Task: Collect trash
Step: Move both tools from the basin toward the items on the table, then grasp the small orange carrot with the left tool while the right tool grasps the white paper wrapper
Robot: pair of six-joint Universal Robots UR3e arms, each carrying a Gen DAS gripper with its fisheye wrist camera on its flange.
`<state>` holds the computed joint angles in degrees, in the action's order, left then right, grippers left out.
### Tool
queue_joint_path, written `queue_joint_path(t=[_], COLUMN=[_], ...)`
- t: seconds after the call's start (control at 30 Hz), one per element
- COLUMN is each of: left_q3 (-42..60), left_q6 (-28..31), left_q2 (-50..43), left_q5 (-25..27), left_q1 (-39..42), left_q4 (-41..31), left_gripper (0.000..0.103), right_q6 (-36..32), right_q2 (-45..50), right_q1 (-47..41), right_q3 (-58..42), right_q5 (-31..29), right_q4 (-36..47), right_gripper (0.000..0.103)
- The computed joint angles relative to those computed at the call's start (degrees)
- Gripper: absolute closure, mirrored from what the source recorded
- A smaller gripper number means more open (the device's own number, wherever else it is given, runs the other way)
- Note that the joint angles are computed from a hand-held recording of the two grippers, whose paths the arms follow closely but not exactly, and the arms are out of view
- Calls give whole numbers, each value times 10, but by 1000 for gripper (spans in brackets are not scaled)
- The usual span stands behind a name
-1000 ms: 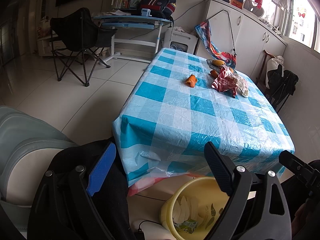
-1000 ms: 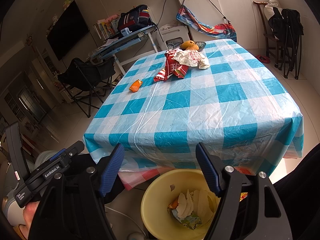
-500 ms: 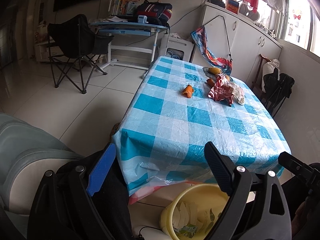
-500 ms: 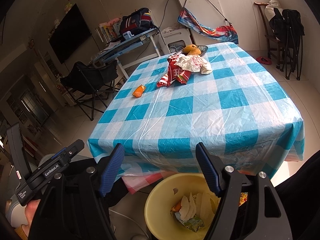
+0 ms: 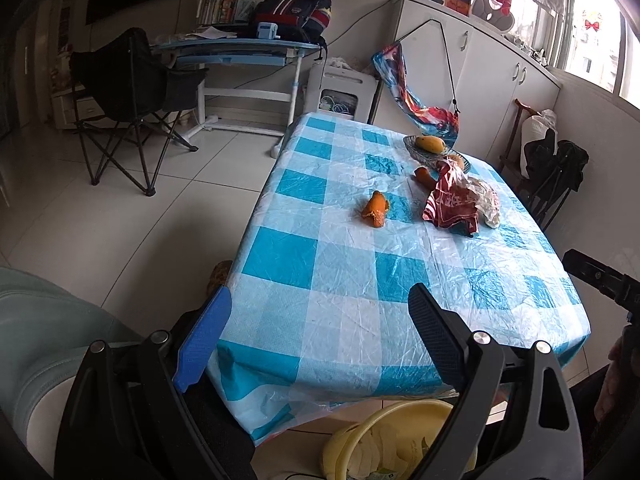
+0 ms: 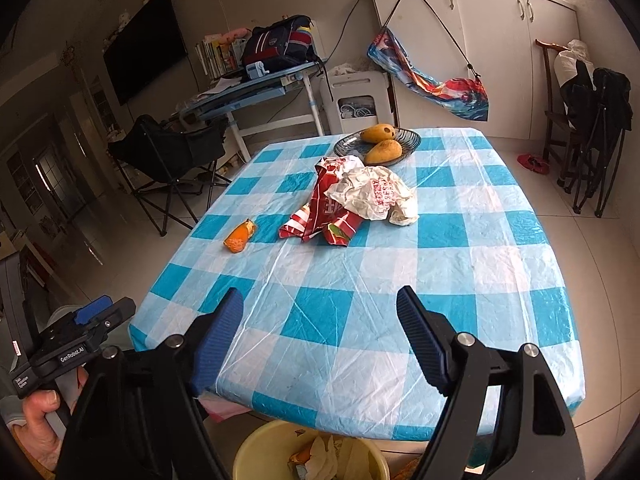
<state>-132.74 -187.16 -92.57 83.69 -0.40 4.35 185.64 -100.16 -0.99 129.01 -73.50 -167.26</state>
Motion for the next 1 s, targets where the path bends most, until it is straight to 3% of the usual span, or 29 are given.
queue_joint_path(t=[0.33,0.5,0.63,0.73,0.8,0.83,0.87,0.93,0.97,1.0], left_q3=[259,373,470,536,583,609,630,646,648,645], left_q6=[5,11,22,23,31,35,42,55,61,64], left_q2=[-200,-277,-334,-366,-390,-404,-414,-426,-427,-428], left_q5=[24,38,58,74,83,82,75,72,65,61], left_q1=[-34,-56,-75,-85,-90,-92,-92,-95,-94,-95], left_q4=[-92,-138,-194,-241,-277,-301,-322,-331,-330,-322], left_gripper=[16,16,17,17,23,31,45,61,74,80], right_q6=[-17,10,-23,-52,-59,-55,-42,-3,14,22], right_q2=[166,206,256,313,342,351,356,352,347,342], right_q1=[-20,1,15,31,34,28,17,-19,-35,-49], right_q3=[-151,-180,-260,-336,-372,-381,-382,-365,-349,-337], right_q5=[63,-12,-50,-72,-72,-60,-39,19,41,56], right_q4=[47,14,53,69,77,78,77,74,65,59], right_gripper=[27,27,26,19,19,21,25,55,59,67])
